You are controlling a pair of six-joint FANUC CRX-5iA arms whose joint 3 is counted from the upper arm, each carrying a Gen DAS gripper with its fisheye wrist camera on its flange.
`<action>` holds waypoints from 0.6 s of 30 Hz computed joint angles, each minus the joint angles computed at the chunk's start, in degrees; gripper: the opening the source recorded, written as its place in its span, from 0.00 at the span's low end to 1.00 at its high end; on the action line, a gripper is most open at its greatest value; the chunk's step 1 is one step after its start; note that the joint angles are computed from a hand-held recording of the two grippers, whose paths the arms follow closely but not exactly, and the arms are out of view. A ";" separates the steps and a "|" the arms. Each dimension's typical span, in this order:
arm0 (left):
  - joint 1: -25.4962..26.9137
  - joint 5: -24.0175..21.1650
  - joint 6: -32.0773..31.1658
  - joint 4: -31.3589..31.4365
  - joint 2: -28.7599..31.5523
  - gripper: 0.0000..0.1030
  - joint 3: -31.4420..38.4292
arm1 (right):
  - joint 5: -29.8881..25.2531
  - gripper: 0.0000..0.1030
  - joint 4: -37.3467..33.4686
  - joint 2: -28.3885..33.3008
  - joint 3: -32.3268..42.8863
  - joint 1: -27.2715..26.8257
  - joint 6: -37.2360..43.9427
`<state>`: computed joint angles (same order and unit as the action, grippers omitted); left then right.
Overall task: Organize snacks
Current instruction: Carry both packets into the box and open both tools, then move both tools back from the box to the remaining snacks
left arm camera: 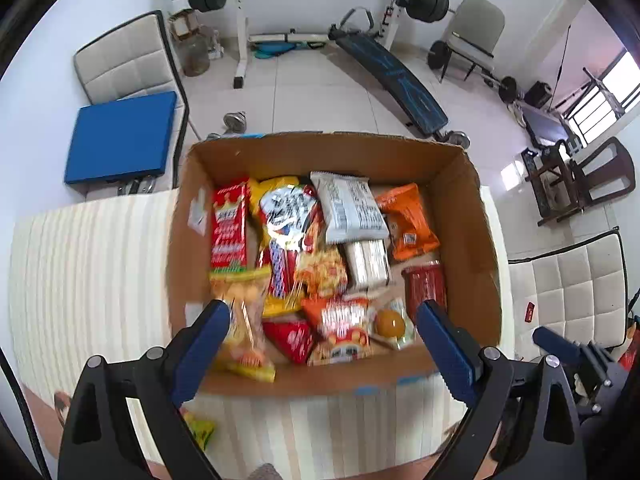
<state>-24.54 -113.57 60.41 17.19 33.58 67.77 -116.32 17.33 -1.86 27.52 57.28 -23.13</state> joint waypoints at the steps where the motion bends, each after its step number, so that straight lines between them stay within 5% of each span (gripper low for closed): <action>1: 0.81 2.00 -1.24 0.19 -3.36 0.93 -5.10 | -0.89 0.91 0.52 0.50 0.85 1.03 -0.34; 8: 5.39 10.21 -6.33 0.91 -19.08 0.93 -27.95 | -1.04 0.91 -0.16 -1.60 -1.78 10.53 -11.83; 18: 7.04 11.76 -13.02 -6.55 -31.85 0.93 -49.66 | 11.56 0.91 -9.92 -15.70 -23.76 27.76 -49.26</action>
